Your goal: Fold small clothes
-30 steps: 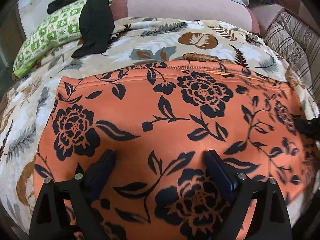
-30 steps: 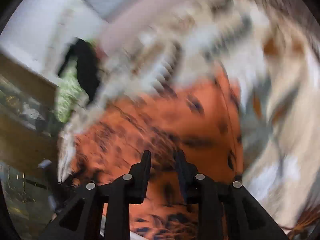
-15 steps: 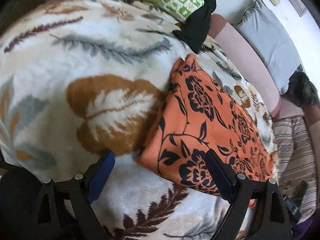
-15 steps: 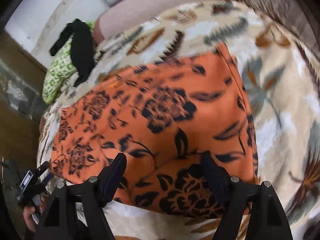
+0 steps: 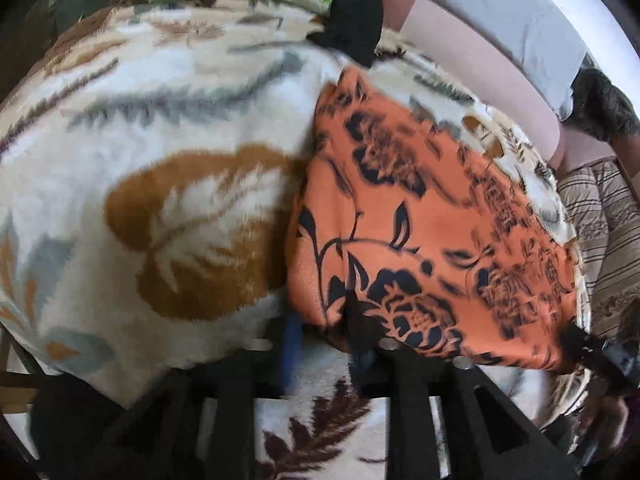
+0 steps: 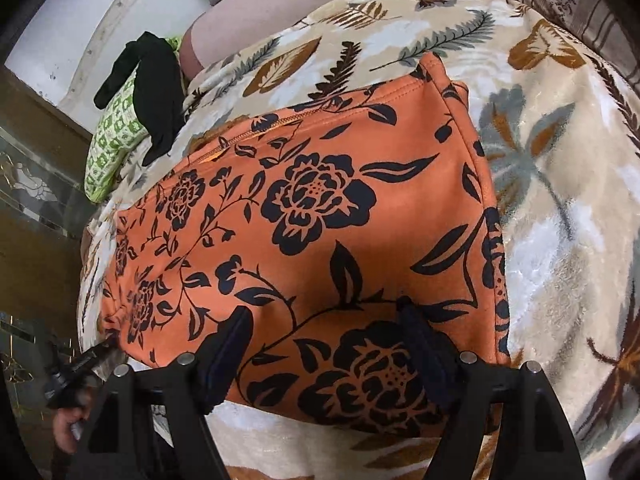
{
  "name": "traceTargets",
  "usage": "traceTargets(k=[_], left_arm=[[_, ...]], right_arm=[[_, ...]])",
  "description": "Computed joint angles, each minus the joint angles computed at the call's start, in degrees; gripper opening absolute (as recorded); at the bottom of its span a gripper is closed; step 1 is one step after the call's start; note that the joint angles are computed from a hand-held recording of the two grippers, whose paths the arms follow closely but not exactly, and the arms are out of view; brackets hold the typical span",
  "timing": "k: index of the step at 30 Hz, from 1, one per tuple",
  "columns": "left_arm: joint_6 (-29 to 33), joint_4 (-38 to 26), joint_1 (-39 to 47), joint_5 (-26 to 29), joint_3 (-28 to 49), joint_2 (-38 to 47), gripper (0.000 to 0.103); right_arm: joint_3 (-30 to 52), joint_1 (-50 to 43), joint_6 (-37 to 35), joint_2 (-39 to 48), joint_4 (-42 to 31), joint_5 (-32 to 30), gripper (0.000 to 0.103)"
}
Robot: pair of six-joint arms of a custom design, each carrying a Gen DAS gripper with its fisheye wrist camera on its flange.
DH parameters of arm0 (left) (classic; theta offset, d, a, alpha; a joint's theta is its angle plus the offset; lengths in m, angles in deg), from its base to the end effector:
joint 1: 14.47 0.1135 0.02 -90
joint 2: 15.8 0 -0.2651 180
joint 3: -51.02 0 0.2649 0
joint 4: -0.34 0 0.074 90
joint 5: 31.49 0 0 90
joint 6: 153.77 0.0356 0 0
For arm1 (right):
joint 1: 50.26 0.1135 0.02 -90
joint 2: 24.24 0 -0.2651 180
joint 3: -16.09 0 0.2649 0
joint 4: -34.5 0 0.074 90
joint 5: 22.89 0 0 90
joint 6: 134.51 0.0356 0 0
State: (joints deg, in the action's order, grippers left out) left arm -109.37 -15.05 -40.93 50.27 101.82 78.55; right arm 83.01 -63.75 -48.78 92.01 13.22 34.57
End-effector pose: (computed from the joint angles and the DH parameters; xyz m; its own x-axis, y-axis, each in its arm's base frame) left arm 0.2605 -0.1240 0.1018 -0.8043 -0.3895 -0.4487 -0.2857 0.9157 -0.2827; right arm 0.3394 -0.0617 0.0522 -0.9164 0.1553 -0.3689 -0.0454 0.8754 0.4813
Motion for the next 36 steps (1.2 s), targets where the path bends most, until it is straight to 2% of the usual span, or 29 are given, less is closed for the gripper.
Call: traceTargets(k=[2,4,5,7,9,11,14,15,16,17,18,19,20,22,23,24,25,27,28,31,34,36], left_arm=[[2.04,-0.22,0.68,-2.32,-0.34,-5.11,0.067],[3.88,0.26,2.84,-2.37,1.52,-5.82,0.078],[5.67,0.4,4.79,-0.86,3.5,-4.38,0.079],[10.32,-0.86,8.98,3.17,11.46,3.63,0.078],[12.13,-1.88,11.07,6.83,17.76,10.18,0.078],[13.57,-3.25,12.81,8.94,24.38,16.99,0.078],[15.39,-7.62,13.98,8.25,33.62,24.69,0.078],[16.13,-10.29,14.77,9.67,37.39,27.98,0.078],[15.85,-13.28,15.57,11.18,40.13,30.49,0.075],[14.97,-13.52,16.1,11.2,40.88,31.26,0.062],[15.44,-14.01,16.19,10.57,41.41,30.93,0.041],[16.76,-15.38,16.45,11.65,42.5,30.67,0.012],[16.82,-14.93,16.25,10.69,41.67,28.98,0.01],[20.09,-10.52,13.54,3.37,37.55,24.4,0.004],[21.32,-9.78,12.65,1.57,37.15,24.45,0.004],[22.42,-12.26,12.31,0.84,39.64,27.33,0.004],[22.75,-15.56,12.36,0.48,43.0,31.22,0.007],[23.42,-13.71,11.3,-2.49,41.92,31.56,0.014],[23.4,-13.4,10.84,-2.75,41.03,30.25,0.015],[23.56,-10.85,8.71,-3.31,35.48,23.5,0.046],[25.49,-6.47,4.5,-7.67,27.97,15.61,0.057],[24.46,-5.96,1.9,-7.71,24.81,12.12,0.063]], right_arm=[[0.71,-0.55,-1.11,0.54,-1.03,-0.9,0.079],[1.39,-0.64,-1.69,1.01,-1.76,-1.27,0.079],[1.65,-0.65,-1.95,1.09,-2.17,-1.31,0.079],[1.94,-0.68,-1.86,1.25,-2.5,-1.48,0.079],[1.26,-0.6,-1.14,0.99,-1.73,-1.8,0.08],[1.11,-0.93,-1.37,1.05,-1.59,-2.36,0.08],[1.47,-1.37,-1.82,1.46,-1.99,-3.21,0.08],[1.54,-1.37,-1.79,1.52,-2.07,-3.3,0.08],[1.7,-1.43,-1.81,1.65,-2.25,-3.42,0.08],[1.92,-1.37,-1.82,1.74,-2.45,-3.36,0.08],[2.01,-1.25,-1.87,1.77,-2.54,-3.23,0.08],[2.0,-1.14,-1.92,1.73,-2.58,-3.07,0.08],[1.74,-0.99,-1.75,1.59,-2.32,-2.97,0.081],[1.24,-0.8,-1.53,1.51,-1.43,-2.87,0.081],[1.08,-0.68,-1.51,1.5,-1.11,-2.73,0.082],[0.96,-0.51,-1.58,1.49,-0.84,-2.55,0.082],[1.0,-0.31,-1.64,1.54,-0.77,-2.36,0.084],[1.42,0.19,-1.66,1.47,-1.41,-1.64,0.085],[1.78,0.3,-1.93,1.42,-2.09,-1.32,0.085],[3.11,-0.73,-2.12,1.24,-4.86,-2.77,0.085],[4.32,-2.49,0.49,0.1,-5.3,-5.77,0.085],[7.47,-3.69,2.52,0.46,-5.84,-10.75,0.085]])
